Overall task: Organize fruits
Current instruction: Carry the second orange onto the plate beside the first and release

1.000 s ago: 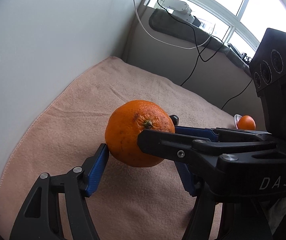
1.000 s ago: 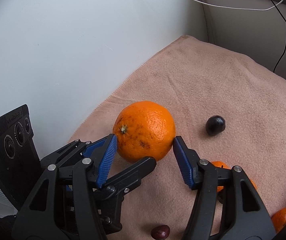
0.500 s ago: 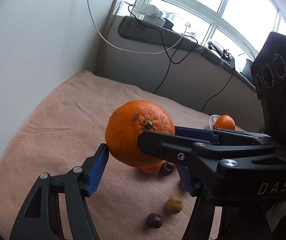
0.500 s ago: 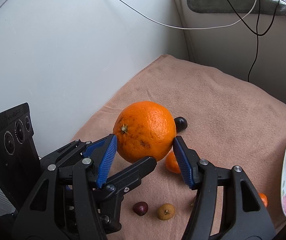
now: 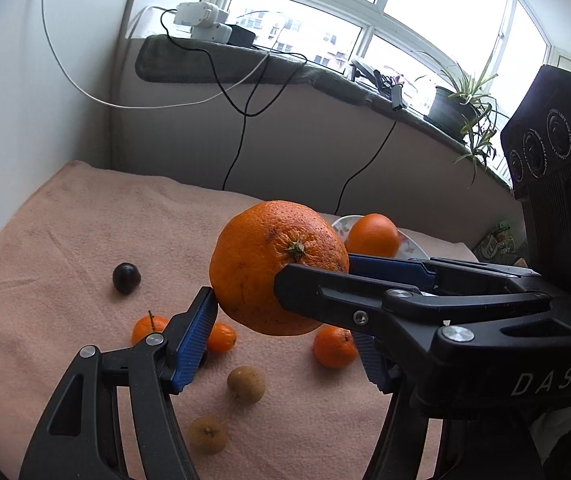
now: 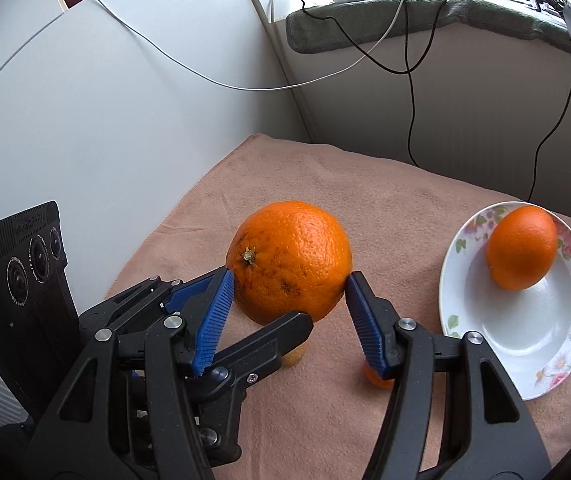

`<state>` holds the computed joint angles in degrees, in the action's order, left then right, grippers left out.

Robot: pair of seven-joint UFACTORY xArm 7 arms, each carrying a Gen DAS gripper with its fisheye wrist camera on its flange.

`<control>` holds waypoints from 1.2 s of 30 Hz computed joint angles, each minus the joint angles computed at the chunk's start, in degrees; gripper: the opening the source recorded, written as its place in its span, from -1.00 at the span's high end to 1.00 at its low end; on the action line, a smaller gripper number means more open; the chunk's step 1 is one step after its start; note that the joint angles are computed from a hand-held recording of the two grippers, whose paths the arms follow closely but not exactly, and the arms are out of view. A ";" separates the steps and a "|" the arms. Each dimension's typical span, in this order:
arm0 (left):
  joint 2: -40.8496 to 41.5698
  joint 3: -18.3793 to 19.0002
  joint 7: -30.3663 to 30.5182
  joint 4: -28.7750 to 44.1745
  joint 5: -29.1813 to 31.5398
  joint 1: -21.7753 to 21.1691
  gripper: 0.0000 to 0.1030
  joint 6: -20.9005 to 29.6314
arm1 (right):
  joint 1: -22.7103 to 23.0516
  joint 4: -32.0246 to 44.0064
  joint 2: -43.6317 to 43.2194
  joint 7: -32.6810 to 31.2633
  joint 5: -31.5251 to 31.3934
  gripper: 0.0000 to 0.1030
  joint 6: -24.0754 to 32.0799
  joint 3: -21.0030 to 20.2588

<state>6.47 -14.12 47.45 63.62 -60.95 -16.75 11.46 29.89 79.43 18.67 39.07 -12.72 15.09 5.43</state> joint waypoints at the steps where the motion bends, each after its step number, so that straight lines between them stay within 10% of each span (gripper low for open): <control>1: 0.25 -0.34 -0.10 0.29 0.15 -0.37 -0.27 0.10 | 0.27 -1.79 -1.34 0.97 -0.72 -0.19 -0.36 -0.83; 19: 10.58 -6.56 -12.34 11.12 14.72 -5.14 -0.27 1.52 | -11.29 -25.50 -18.12 11.32 -8.62 -0.19 -5.67 0.56; 36: 22.17 -6.49 -30.30 24.13 36.33 -8.74 -0.27 4.28 | -17.41 -28.15 -17.23 -3.11 7.03 -0.19 -9.36 0.27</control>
<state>28.64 -20.62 17.16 87.75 -24.62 -25.50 15.75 12.48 51.28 1.44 35.96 -5.69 5.73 5.70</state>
